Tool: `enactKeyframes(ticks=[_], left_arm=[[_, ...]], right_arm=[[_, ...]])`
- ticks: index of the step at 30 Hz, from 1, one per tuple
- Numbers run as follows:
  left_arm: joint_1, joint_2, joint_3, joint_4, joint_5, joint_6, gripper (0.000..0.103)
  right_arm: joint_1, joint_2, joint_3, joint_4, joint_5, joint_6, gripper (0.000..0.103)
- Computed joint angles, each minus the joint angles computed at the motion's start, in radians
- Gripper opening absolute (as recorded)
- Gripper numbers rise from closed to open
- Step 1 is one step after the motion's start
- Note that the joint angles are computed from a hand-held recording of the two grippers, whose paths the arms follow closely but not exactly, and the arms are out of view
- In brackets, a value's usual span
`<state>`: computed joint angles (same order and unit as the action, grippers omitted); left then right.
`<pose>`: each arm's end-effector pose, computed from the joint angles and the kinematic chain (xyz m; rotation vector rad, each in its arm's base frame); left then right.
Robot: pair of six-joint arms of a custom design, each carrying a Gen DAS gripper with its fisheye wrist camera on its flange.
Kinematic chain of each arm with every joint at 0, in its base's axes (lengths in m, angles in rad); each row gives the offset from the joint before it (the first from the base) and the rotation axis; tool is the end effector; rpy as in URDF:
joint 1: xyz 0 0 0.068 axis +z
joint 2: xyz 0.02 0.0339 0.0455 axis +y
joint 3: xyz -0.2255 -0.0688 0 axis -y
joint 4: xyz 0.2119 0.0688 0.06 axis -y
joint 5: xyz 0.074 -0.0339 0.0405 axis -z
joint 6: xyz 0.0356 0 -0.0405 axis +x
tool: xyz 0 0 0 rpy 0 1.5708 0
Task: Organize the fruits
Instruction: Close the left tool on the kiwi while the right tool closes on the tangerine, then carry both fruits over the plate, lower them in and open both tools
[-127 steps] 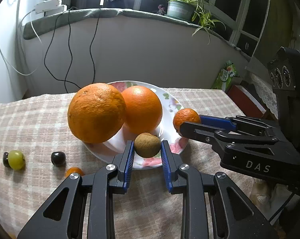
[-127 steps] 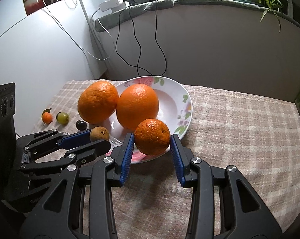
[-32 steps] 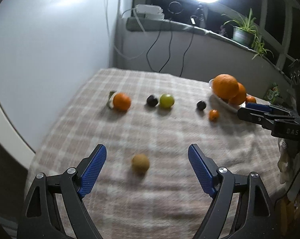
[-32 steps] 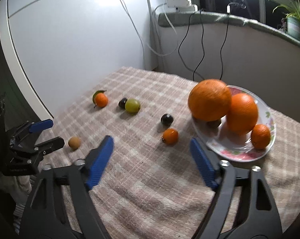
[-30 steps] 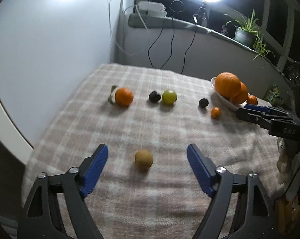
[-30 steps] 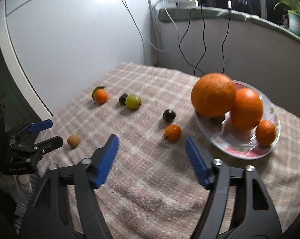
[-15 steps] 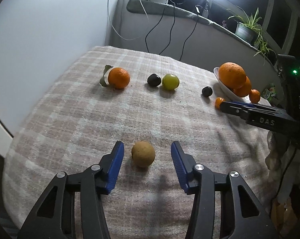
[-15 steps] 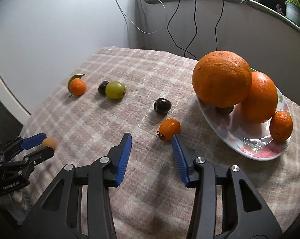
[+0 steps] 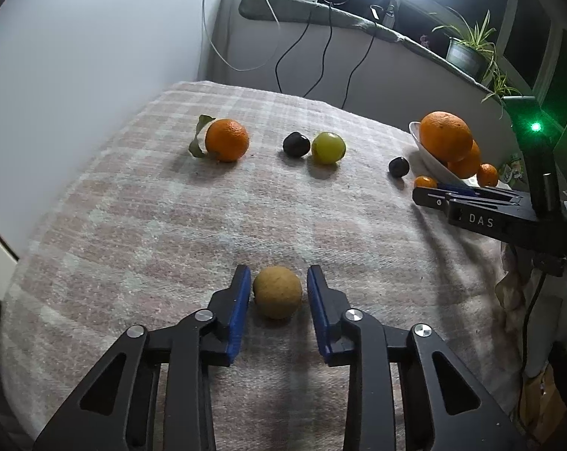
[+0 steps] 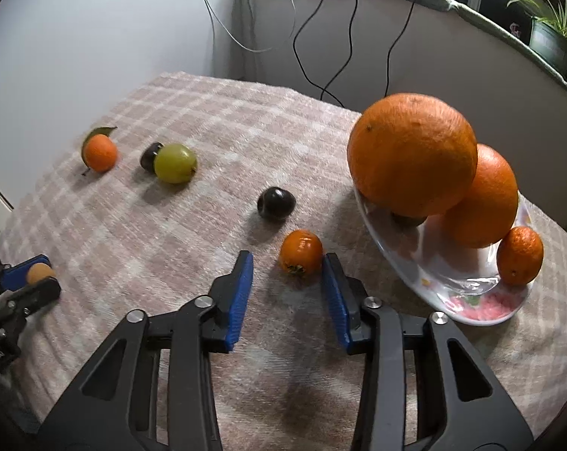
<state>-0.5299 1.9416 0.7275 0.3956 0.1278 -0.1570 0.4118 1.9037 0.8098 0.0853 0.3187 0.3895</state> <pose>0.2623 -0.1589 0.0663 0.5115 2.3798 -0.4702 0.2810 0.1105 0.0747 0.0883 2.5046 -0.0885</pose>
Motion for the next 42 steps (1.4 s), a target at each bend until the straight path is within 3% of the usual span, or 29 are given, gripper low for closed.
enactKeyframes(ticks=[3,12,23,34,42], left_arm=[[0.002,-0.002,-0.001,-0.001,0.001,0.004,0.024],[0.009,-0.028,-0.023,0.009,0.009,-0.002,0.023],[-0.047,-0.090,0.001,-0.019,0.020,-0.027,0.023],[-0.185,-0.023,0.173,-0.069,0.006,-0.057,0.023],[-0.291,0.097,0.401,-0.157,-0.023,-0.059,0.023]], right_arm=[[-0.013,0.008,-0.004,0.014,-0.003,0.005,0.024],[-0.016,-0.036,-0.050,0.053,-0.039,-0.001,0.024],[-0.015,-0.327,-0.260,0.085,-0.093,0.016,0.024],[-0.170,-0.653,-0.457,0.024,-0.157,-0.011,0.024],[-0.316,-0.698,-0.506,0.040,-0.224,-0.071,0.024]])
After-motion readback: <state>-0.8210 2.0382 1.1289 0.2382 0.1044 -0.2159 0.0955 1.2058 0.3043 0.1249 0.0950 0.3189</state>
